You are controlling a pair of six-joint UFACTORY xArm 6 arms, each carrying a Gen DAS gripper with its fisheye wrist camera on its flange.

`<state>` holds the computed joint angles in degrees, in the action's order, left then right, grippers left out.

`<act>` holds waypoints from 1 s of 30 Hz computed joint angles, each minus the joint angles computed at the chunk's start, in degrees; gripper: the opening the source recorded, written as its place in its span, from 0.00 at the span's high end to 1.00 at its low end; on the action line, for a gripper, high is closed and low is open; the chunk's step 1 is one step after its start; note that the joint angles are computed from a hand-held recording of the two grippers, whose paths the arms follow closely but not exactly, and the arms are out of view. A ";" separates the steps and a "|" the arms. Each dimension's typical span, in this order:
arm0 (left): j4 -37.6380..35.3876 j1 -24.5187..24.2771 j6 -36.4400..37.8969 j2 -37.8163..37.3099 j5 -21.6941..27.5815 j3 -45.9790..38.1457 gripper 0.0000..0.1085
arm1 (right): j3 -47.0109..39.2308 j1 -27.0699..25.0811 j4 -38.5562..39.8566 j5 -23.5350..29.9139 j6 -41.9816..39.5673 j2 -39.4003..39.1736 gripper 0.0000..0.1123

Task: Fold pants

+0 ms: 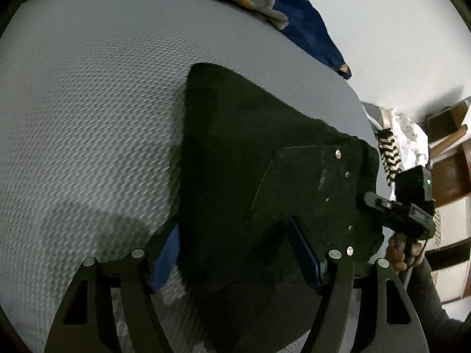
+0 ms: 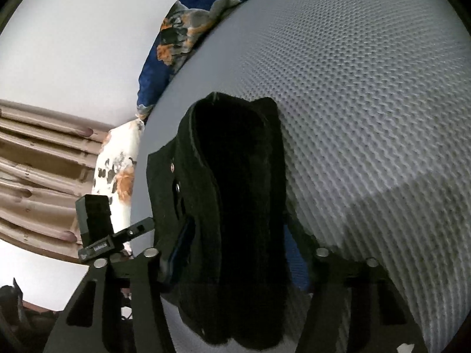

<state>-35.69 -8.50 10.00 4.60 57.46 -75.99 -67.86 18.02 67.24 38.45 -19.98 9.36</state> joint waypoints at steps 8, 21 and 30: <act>-0.31 -0.56 -0.96 4.31 -4.18 -4.21 0.77 | -5.33 1.87 0.09 -3.48 2.07 3.47 0.78; 5.69 4.97 -2.02 18.86 -1.51 -26.97 0.85 | -44.80 2.80 -17.32 1.67 17.53 28.94 0.80; 10.68 6.79 -6.00 26.89 -0.78 -35.49 0.75 | -68.97 3.20 -35.54 8.30 32.37 44.84 0.75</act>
<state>-25.01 -1.71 4.00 31.49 56.68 -111.48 -136.84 21.22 31.70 46.75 12.39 54.20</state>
